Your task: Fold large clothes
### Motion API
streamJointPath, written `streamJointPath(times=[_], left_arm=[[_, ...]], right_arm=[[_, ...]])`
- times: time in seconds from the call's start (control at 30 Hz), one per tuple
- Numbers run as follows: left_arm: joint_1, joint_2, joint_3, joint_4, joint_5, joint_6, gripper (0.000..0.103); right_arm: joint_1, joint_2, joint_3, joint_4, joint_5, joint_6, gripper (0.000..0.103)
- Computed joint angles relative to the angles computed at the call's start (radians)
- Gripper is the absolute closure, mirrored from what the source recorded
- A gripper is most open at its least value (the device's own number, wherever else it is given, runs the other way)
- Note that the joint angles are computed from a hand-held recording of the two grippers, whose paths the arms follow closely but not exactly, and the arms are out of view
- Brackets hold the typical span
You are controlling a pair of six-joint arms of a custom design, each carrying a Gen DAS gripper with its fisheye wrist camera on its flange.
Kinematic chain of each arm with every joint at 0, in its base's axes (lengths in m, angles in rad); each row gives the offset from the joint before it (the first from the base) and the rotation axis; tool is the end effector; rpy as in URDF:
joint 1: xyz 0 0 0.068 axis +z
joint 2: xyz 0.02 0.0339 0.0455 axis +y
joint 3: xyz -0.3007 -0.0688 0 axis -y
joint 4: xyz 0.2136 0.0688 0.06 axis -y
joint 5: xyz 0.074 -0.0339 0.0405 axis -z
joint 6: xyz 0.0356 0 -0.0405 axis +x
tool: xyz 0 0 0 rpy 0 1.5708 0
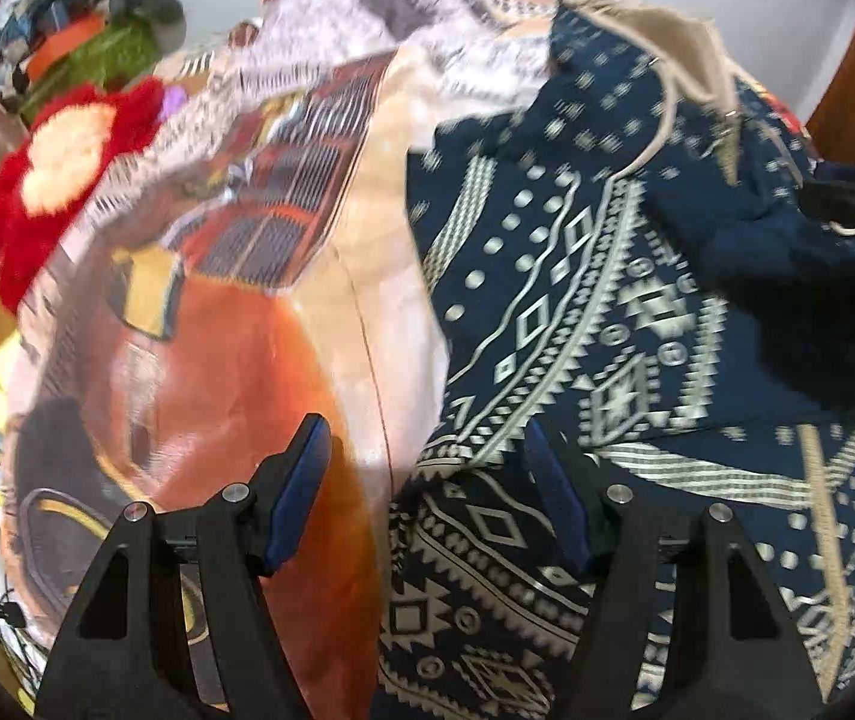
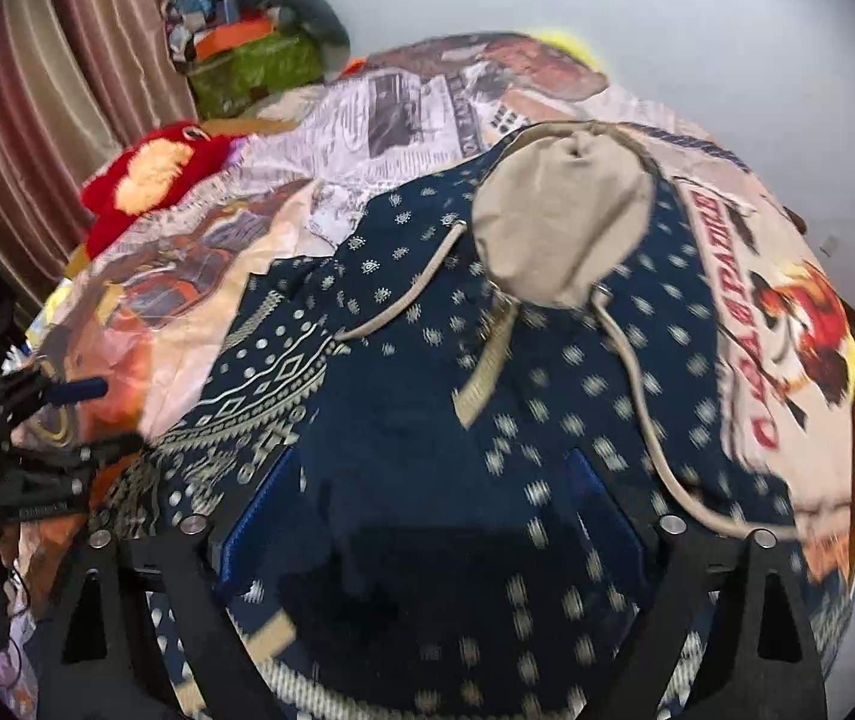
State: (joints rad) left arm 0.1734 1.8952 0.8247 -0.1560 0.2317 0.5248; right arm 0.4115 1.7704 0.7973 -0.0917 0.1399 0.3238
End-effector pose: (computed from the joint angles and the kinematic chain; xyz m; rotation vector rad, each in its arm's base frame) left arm 0.3044 0.0450 0.1376 0.5330 2.6855 -0.1365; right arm 0.2791 0.1164 0.1699 -0.0674 2.6192 0.0722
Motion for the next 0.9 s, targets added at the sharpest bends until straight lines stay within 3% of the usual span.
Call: streamJointPath(times=[0.17,0.27,0.33,0.43,0.5,0.63,0.8,0.9], left_arm=[[-0.004,0.085,0.007,0.054,-0.004,0.0,0.037],[-0.023,0.094,-0.027,0.113,-0.01,0.008,0.037],[-0.048,0.092,-0.065,0.175,-0.037,0.013,0.037],[-0.064,0.087,-0.091,0.217,-0.052,0.015,0.037],[-0.055,0.091,-0.055,0.167,-0.03,0.008,0.037],[-0.037,0.101,0.055,0.067,0.02,-0.036,0.037],[-0.05,0.203,0.236,-0.077,0.075,-0.117,0.037],[-0.073,0.263,0.296,-0.111,0.096,-0.163,0.048]], right_arm=[[-0.069,0.179,0.134,-0.041,-0.083,-0.004,0.039],[-0.088,0.235,0.168,-0.025,-0.137,0.004,0.046],[-0.092,0.259,0.173,-0.002,-0.172,0.014,0.056],[-0.074,0.274,0.175,0.019,-0.136,0.017,0.064],[-0.066,0.275,0.172,0.029,-0.11,0.011,0.078],[-0.082,0.24,0.122,0.093,-0.129,0.012,0.092],[-0.087,0.123,0.035,0.147,-0.1,0.018,0.095],[-0.096,0.008,-0.019,0.144,-0.064,0.019,0.096]])
